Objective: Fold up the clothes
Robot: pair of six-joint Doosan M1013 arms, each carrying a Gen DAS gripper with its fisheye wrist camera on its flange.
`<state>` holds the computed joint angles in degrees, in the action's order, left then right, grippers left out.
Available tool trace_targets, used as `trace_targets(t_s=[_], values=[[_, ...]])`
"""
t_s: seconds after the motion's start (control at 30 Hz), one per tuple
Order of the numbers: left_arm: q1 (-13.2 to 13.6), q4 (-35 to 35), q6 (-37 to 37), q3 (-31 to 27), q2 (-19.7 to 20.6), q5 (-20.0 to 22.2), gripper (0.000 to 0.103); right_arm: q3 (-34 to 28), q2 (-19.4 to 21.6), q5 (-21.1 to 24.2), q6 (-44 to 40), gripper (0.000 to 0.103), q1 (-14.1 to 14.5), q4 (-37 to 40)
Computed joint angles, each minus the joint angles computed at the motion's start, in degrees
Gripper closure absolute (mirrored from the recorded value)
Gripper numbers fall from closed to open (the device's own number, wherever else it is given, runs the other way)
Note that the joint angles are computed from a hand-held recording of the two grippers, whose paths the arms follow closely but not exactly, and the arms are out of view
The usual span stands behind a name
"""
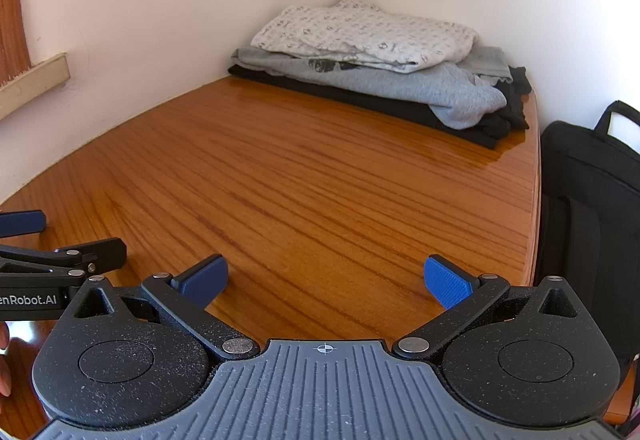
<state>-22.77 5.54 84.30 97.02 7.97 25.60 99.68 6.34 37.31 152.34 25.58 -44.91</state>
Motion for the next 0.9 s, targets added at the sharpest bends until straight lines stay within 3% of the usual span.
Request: trace_targets(t_s=[0.9], values=[[-0.2,0.62,-0.81,0.03,-0.05,0.03,0.0,0.0,0.04,0.07,0.21,0.0,0.06,-0.13]])
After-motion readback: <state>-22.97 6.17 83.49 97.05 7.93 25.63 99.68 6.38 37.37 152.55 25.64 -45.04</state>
